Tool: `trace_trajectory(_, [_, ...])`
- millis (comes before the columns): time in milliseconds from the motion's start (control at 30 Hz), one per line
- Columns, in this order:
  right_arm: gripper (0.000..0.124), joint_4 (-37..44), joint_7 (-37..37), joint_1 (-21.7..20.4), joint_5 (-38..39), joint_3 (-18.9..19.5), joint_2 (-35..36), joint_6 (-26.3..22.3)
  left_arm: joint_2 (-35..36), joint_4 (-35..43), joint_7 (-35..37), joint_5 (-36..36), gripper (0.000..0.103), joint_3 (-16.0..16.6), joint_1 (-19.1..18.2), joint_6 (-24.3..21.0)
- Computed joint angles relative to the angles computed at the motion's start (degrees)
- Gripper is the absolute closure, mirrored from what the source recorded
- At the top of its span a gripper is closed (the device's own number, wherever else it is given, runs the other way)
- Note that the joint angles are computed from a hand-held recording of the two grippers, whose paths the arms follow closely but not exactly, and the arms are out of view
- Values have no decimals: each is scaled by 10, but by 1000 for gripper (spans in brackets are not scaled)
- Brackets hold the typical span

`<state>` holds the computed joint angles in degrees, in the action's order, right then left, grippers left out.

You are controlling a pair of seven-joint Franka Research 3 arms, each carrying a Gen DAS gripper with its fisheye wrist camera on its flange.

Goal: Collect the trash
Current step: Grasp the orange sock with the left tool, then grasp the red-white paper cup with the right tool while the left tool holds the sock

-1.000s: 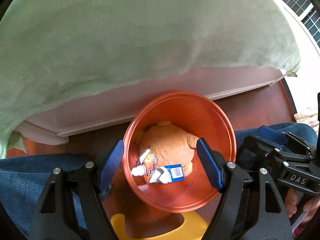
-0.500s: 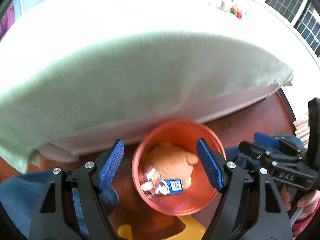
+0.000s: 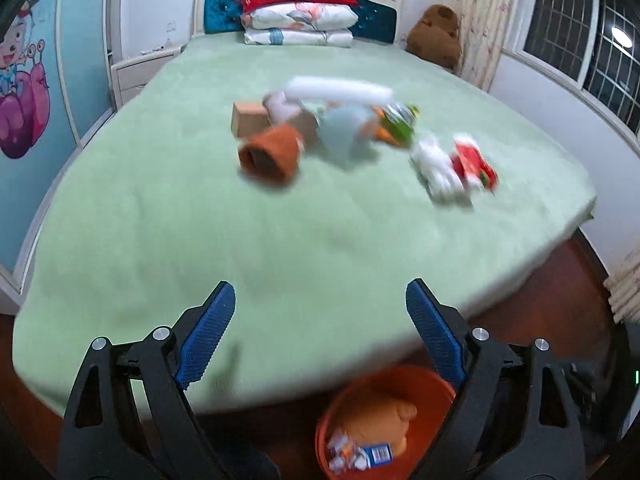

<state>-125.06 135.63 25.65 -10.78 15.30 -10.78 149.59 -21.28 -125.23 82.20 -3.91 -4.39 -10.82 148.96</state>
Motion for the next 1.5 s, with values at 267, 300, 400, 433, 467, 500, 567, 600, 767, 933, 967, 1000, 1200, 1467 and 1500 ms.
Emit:
trace_trajectory(267, [48,-2,6,-12,-24,13,-34,19,153,163,-47,67,18,-18,53,-11])
trace_trajectory(300, [47,-1,7,-15,-30,16,-38,19,169,181,-50,68,18,-21,55,-15])
trace_trajectory(400, [47,7,15,-25,-55,28,-47,13,208,226,-58,72,18,-26,63,-36])
trace_trajectory(433, [47,7,14,-26,-56,29,-49,13,216,235,-65,78,19,-28,65,-42])
trace_trajectory(467, [47,7,14,-27,-58,29,-52,13,224,242,-63,74,24,-30,67,-43])
trace_trajectory(500, [47,9,16,-29,-60,31,-52,13,228,246,-56,66,42,-32,68,-48])
trace_trajectory(567, [47,7,15,-30,-57,30,-56,16,236,257,-49,53,60,-36,70,-64])
trace_trajectory(600, [47,6,16,-32,-57,30,-58,17,235,253,-53,56,65,-37,70,-58])
trace_trajectory(767, [47,8,17,-41,-58,29,-51,27,205,220,-55,73,71,-39,68,-36])
trace_trajectory(933, [47,20,19,-47,-51,21,-34,46,155,163,-32,45,71,-35,62,-7])
trace_trajectory(967, [47,24,19,-49,-52,20,-30,50,136,142,-26,43,71,-34,59,1])
trace_trajectory(1000, [47,34,20,-53,-57,18,-21,58,124,128,-24,43,71,-32,56,8])
trace_trajectory(1200, [47,123,40,-57,-98,-2,52,72,31,25,13,3,71,-9,21,58])
trace_trajectory(1467, [52,301,28,-18,-74,-60,194,18,-66,-73,-19,15,71,-7,1,67])
trace_trajectory(1500, [54,322,18,-14,-58,-65,210,11,-75,-83,-32,24,71,-12,5,68])
